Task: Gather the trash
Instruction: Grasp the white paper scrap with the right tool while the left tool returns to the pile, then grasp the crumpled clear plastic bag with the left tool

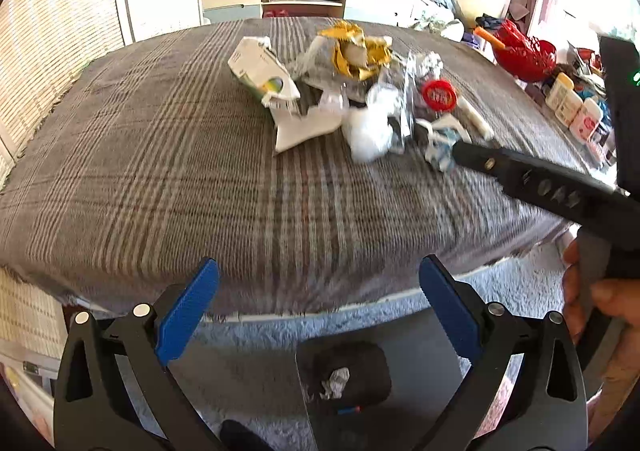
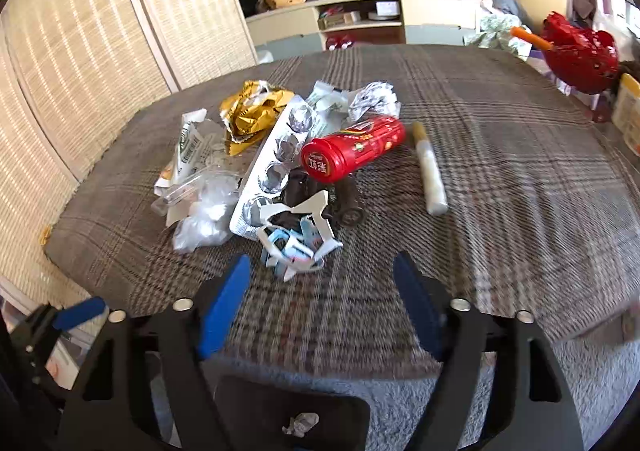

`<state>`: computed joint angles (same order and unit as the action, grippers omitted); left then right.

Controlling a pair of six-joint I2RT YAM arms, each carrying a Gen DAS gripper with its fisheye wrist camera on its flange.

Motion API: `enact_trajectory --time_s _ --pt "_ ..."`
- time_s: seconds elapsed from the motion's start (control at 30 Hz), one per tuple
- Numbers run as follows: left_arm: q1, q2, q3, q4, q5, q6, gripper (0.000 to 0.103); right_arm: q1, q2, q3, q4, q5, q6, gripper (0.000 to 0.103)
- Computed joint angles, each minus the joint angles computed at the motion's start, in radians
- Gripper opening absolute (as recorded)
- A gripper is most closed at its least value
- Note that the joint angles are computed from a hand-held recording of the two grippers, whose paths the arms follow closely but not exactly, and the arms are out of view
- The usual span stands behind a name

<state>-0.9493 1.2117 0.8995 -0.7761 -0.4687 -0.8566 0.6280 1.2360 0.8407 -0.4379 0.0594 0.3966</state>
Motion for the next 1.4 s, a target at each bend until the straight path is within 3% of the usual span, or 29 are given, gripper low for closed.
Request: enact_trajectory --time_s 0.2,0.27,0.33,0.43,0.53,0.73,1.03,1.13,1.4 --pt "0.071 0.051 0.023 0.064 0.041 0.078 0.095 -0.02 0.076 0.012 0.055 -0.058 -0.016 0.066" --pt "0.083 0.069 0.032 0.078 0.045 0.096 0.095 -0.027 0.075 0.005 0.074 -0.069 -0.023 0.054" --pt "0.09 0.085 0.04 0.096 0.05 0.109 0.095 -0.05 0.072 0.0 0.088 -0.121 -0.026 0.035" --pt "0.105 0.097 0.04 0.126 0.06 0.121 0.095 -0.051 0.049 0.0 0.07 -0.11 -0.039 0.024" --pt "0.126 0.114 0.051 0.147 0.067 0.135 0.095 -0.077 -0.016 -0.023 0.054 -0.133 -0.038 0.019" --pt "0.171 0.132 0.052 0.224 0.107 0.158 0.091 -0.122 -0.094 -0.048 -0.002 -0.13 -0.046 0.019" --pt "0.185 0.179 0.086 0.257 0.146 0.206 0.036 -0.162 -0.135 -0.103 -0.018 -0.158 -0.068 0.019" --pt "0.184 0.178 0.077 0.273 0.159 0.218 0.013 -0.142 -0.156 -0.114 -0.032 -0.146 -0.062 0.019" --pt "0.114 0.123 0.063 0.238 0.098 0.187 0.006 -0.07 -0.248 -0.133 -0.105 -0.097 -0.014 0.019"
